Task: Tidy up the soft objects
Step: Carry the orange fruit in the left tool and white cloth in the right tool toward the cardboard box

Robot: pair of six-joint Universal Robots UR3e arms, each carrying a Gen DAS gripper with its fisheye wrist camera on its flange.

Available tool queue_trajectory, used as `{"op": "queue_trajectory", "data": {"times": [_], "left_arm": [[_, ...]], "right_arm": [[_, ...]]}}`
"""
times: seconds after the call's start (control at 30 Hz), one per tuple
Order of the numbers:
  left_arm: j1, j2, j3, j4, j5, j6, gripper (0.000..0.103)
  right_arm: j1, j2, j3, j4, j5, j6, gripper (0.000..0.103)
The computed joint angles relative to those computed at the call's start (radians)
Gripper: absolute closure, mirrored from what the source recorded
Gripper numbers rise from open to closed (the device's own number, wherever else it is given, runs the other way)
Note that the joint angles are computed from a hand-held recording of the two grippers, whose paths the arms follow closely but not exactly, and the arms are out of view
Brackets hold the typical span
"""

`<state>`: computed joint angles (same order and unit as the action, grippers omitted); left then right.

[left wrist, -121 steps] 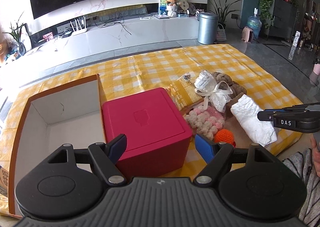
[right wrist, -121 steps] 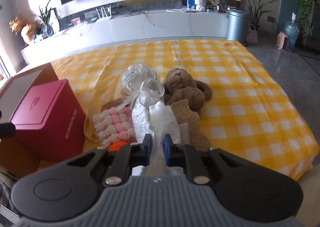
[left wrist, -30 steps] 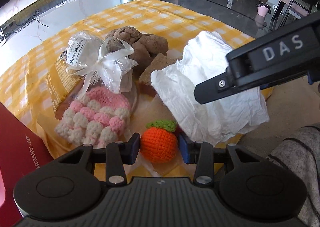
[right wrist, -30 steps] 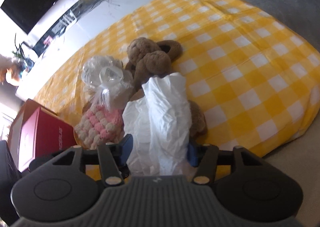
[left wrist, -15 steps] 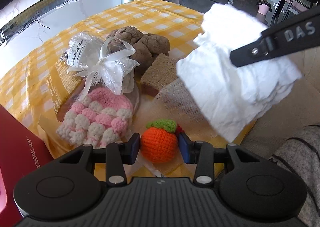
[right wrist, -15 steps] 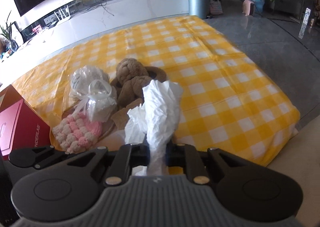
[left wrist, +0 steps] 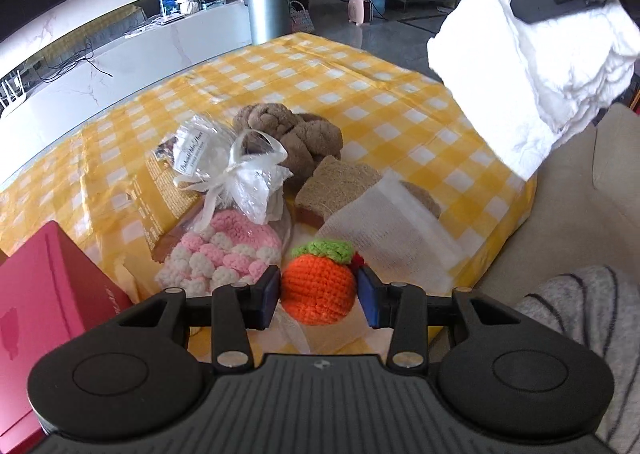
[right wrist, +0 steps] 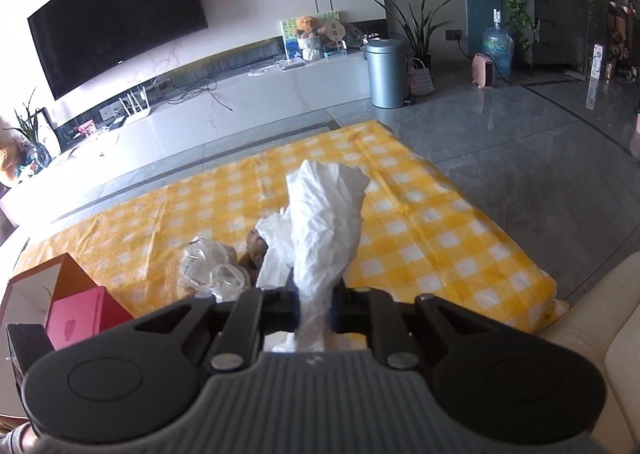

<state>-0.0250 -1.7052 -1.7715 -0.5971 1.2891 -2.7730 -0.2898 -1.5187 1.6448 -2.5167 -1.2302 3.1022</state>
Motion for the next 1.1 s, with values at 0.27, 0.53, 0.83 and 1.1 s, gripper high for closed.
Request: {"op": "queue_trajectory", "data": {"times": [0.27,0.53,0.83,1.1], "left_arm": [[0.356,0.401,-0.028,-0.322,-0.277,0.018,0.056],[1.057,0.696,0.120,-1.071,-0.658,0.398,0.056],[1.372,0.758,0.009,-1.050,-0.671,0.449,0.056],[1.612,0.800,-0.072,-1.138,-0.695,0.574,0.056]], "right_arm": [[0.115,-0.081,-0.069,0.049,0.044,0.033,0.091],[0.369,0.019,-0.274,0.061,0.006,0.110,0.091],[0.630,0.370,-0.675,0.217,0.054,0.132,0.091],[0.761,0.892,-1.308,0.552,0.218,0.193,0.091]]}}
